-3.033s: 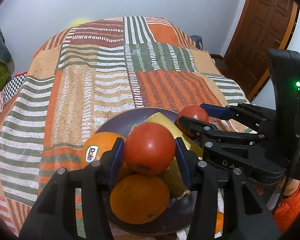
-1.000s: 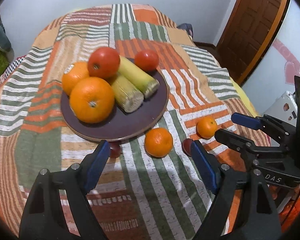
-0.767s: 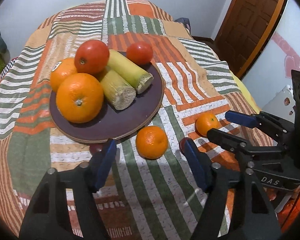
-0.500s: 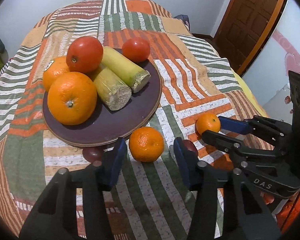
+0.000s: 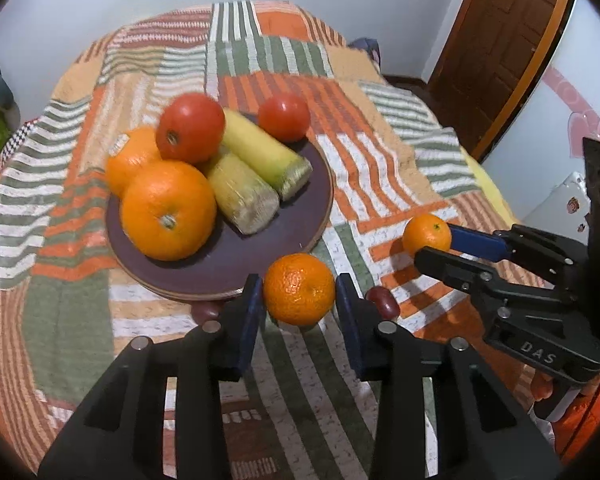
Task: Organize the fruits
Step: 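Place the mandarin on the plate rim with the right tool while the left tool places its mandarin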
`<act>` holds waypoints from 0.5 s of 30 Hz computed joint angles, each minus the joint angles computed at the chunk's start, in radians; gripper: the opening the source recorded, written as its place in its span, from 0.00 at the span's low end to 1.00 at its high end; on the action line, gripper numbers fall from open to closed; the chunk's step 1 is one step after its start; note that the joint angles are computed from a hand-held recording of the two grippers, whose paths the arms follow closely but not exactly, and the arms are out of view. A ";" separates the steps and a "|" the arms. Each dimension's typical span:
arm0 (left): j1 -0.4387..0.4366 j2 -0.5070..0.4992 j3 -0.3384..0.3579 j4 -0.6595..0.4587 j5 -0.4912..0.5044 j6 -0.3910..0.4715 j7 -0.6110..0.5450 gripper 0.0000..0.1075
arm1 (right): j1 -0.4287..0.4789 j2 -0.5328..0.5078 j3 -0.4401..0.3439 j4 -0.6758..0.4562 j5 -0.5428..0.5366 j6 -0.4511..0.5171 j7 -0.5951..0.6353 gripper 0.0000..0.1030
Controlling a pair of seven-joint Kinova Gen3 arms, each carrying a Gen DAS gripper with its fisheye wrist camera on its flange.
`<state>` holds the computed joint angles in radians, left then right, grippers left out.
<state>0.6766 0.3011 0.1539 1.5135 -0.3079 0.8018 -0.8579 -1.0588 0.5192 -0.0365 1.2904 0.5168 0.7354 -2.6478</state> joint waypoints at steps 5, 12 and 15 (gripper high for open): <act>0.002 -0.042 -0.015 0.015 -0.046 -0.010 0.046 0.34 | -0.007 0.009 0.007 -0.036 0.019 -0.006 0.009 0.30; -0.029 -0.051 -0.010 0.020 -0.062 -0.005 0.070 0.34 | -0.007 0.045 0.010 -0.110 0.016 -0.015 0.070 0.30; -0.041 -0.040 -0.006 0.015 -0.050 0.003 0.061 0.34 | -0.002 0.072 0.009 -0.147 -0.004 -0.016 0.102 0.30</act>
